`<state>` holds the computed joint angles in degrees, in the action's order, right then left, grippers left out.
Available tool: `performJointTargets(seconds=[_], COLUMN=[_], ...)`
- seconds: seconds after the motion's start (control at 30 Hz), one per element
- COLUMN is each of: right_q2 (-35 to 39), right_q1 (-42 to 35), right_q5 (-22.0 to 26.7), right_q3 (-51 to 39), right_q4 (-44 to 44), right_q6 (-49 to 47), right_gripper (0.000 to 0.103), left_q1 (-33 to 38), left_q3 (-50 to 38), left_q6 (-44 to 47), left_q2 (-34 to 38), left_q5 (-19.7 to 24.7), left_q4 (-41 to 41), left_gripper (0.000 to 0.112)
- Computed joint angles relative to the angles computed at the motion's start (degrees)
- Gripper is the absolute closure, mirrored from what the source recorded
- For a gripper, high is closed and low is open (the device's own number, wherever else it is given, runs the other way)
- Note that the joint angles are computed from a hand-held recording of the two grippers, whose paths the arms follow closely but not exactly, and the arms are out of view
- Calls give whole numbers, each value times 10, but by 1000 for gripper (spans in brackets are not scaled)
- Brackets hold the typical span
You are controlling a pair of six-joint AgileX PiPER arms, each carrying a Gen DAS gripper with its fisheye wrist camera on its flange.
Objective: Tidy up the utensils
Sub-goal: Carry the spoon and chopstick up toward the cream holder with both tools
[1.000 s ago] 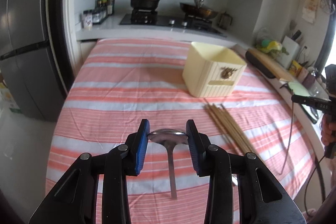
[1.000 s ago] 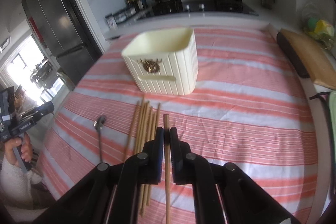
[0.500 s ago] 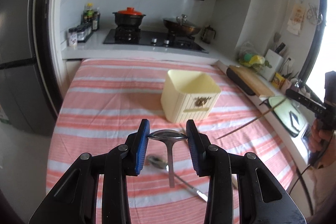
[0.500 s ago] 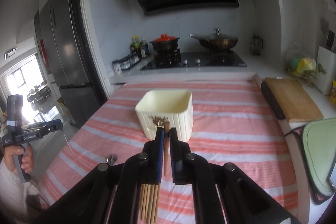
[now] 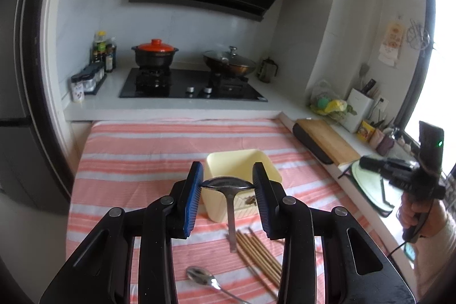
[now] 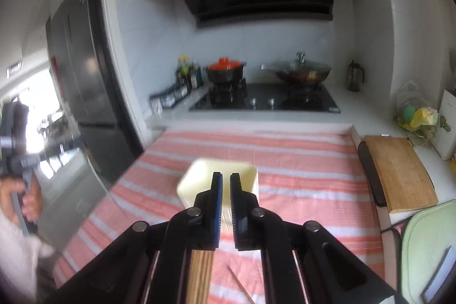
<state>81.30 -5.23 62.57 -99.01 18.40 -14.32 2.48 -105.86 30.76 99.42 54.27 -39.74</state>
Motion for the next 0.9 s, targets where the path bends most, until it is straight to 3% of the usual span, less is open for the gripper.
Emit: performJointTargets(seconds=[0.07,0.1,0.27,0.5,0.6,0.63,0.9], right_q2=[-13,-19,23,142,162,164,13], right_q1=[10,17,65,111,97,94,28], right_q5=[3,0,-60,-157,-145,-134,-59], right_q3=[58,89,258,310,286,278,269], right_q4=[-18,-28,-79,-128,-99,-101,-7], right_q6=[-33,-46,-94,-72,-79,-69,-80], right_gripper=[74,70,69,69,79,96,97], left_q1=[5,9,16,39,46,50,64], left_q3=[24,42,85,123,134,140,182], left_q6=[16,26,39,48,53,56,91], left_q2=[-9,-15,-30,-56,-59,-61,-81], left_q5=[0,0,3,7,9,10,15], left_q4=[-13,-22,-31,-27,-25,-26,-54], left_gripper=[76,76,76,76,76,76,76])
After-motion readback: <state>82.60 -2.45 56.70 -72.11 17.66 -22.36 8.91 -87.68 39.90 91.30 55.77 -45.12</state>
